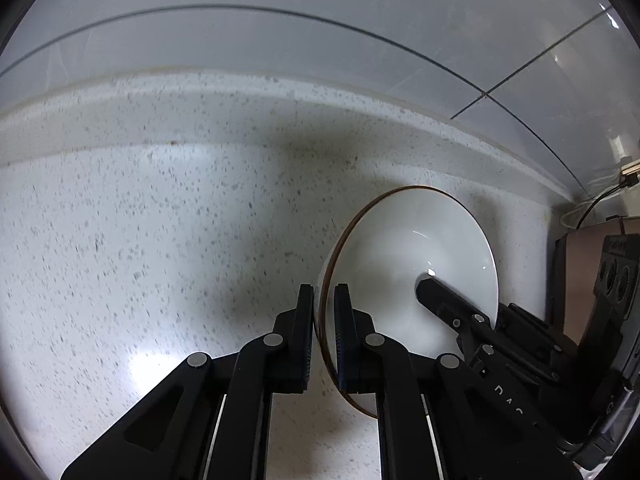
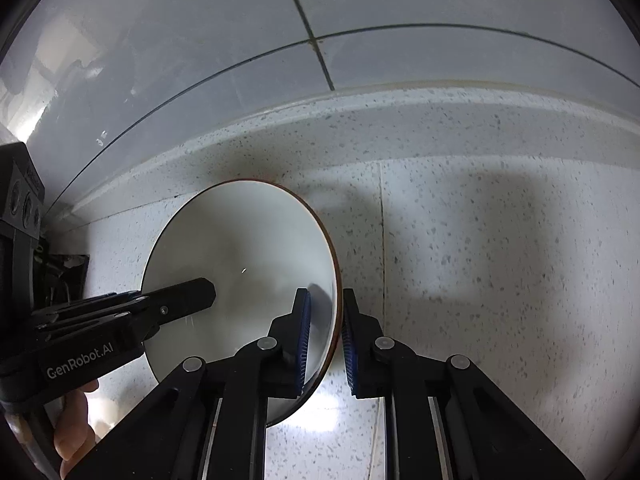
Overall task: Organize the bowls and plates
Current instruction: 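Close the right gripper on the rim of the gold-rimmed bowl, then lift the gold-rimmed bowl and lower it into the blue-leaf bowl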
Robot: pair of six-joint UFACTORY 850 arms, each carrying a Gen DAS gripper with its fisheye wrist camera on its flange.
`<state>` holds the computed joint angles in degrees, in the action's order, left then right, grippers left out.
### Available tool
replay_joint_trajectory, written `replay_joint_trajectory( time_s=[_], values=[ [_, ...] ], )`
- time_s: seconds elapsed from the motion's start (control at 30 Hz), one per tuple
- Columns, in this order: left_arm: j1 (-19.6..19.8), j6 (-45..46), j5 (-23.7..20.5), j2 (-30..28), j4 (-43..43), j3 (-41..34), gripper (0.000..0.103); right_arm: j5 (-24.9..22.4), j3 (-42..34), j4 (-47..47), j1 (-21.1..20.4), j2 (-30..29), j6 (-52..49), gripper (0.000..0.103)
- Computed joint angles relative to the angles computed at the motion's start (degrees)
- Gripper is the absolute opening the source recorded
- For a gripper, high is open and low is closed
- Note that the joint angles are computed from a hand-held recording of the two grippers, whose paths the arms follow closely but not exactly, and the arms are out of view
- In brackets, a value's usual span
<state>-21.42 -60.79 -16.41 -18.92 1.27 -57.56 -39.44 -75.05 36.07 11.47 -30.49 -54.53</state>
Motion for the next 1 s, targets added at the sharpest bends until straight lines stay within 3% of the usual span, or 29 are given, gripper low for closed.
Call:
replay_joint_trajectory(
  time_s=[0.23,0.57,0.83,1.0],
  values=[
    [-1.96,2.24,-0.64,0.32,-5.14,0.04,0.007,-1.11,1.78,-2.28,-0.81,2.06,2.38,0.014],
    [-8.55,-10.87,-2.23,4.31,3.13,0.98,0.007,-3.85,6.85,-1.64,-4.41,8.71,-0.06,0.013],
    [-13.95,-20.2,-2.98,10.31,7.88,3.89,0.007,-6.49,12.94,-1.73,-7.93,17.5,-1.65,0.013],
    [-18.49,-27.87,-5.02,14.45,13.94,4.84,0.007,-7.41,18.12,-2.26,-10.42,25.96,-1.46,0.013]
  ],
)
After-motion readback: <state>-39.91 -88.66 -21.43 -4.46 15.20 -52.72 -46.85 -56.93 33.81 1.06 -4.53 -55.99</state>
